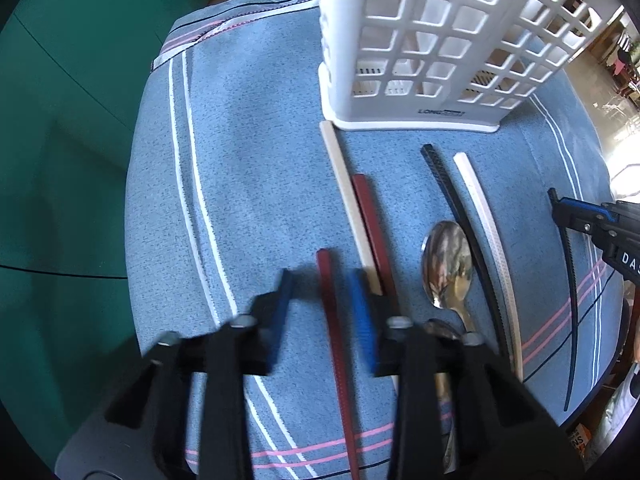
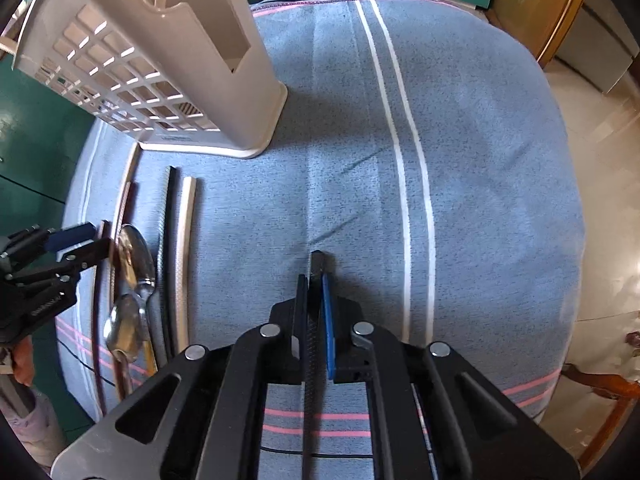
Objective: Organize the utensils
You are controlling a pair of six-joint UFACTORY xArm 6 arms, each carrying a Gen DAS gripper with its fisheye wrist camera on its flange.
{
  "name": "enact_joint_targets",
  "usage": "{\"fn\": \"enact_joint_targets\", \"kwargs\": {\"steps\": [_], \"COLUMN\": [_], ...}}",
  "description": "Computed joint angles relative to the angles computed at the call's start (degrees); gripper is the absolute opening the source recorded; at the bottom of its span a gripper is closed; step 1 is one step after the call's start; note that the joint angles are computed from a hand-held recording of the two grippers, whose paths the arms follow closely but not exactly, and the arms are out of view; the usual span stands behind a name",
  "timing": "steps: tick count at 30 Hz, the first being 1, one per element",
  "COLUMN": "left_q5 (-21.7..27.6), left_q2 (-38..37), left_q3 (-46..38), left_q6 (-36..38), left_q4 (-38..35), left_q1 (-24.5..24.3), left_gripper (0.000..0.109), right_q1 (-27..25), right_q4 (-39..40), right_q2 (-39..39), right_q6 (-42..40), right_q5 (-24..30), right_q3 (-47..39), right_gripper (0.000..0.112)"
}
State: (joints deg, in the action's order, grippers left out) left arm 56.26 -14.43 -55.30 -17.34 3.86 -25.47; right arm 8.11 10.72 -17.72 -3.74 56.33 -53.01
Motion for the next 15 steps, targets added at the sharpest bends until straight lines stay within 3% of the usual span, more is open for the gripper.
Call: {"fn": "enact_joint_targets", "kwargs": {"steps": [2,7,15], "left_q5": [-0.4,-2.6,-5.1], "left_q2": [-0.1,-2.9,-14.2], "left_q3": [0.2,2.2,4.1], "left_q6": [-0.4,-3.2,-10.1], "left_q4": [-0.4,0.0,6.8], "left_q1": [-0.4,-1.9,-4.6], "left_gripper": [0.008,0.006,0.006], "right_q1": [-0.7,-1.4,-3.3], "right_q4": [2.4,4.0,7.2], "right_q2": [-0.3,-4.3,-16.4], "right_q6": [-1.3,-3.2,-6.4], "right_q5": [-0.5,-1.8,-3.0], "right_q3": [0.6,2.4,4.9], "right_gripper": [0.007,0.007,0.007]}}
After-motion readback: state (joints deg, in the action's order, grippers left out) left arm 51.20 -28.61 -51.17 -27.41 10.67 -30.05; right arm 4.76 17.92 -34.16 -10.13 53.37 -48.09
